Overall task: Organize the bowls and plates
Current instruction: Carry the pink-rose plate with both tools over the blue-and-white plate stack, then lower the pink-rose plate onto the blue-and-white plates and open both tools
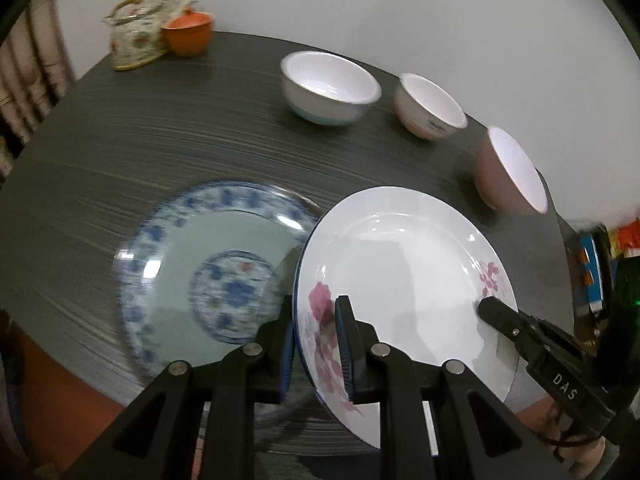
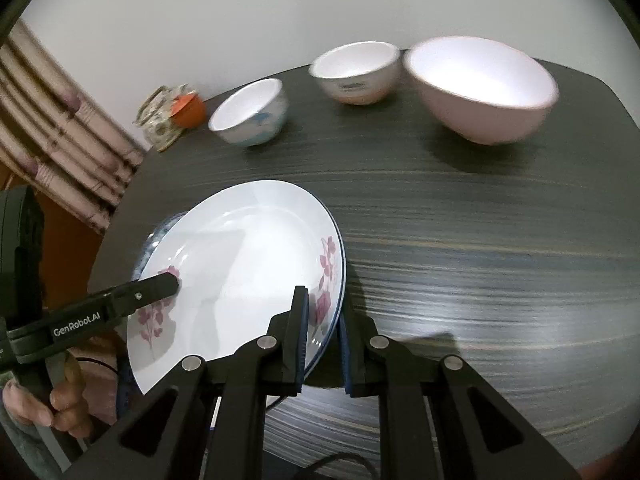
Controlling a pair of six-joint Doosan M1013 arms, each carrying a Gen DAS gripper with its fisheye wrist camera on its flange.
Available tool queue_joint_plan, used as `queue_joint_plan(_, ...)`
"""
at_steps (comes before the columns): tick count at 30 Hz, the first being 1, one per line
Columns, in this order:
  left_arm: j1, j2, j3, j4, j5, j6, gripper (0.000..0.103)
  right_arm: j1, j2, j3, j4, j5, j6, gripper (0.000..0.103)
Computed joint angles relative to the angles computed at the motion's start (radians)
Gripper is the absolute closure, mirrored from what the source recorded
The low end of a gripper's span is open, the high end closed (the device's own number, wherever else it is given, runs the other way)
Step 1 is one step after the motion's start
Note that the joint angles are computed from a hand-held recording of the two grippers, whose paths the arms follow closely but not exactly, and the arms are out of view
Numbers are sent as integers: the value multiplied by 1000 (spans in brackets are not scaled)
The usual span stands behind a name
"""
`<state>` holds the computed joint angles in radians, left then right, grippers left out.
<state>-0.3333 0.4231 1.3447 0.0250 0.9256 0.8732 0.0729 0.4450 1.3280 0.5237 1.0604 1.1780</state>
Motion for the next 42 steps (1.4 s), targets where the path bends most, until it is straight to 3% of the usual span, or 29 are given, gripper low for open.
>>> queue_joint_plan(9,55,-69,95,41,-14,-95,84,75,37,-58,22,25,-37,89)
queue_joint_plan(17,81,-73,134,24,-26,-130,84,125,74,-90,8,49,-40,89)
queue_joint_plan(27,91,-46,137,6,-35,-154,84,156,85,-94,-40,39,-32,89)
queue_joint_plan(42,84,-24,124,55,-49,-184,84,163,97,-87,-47,53,-14,86)
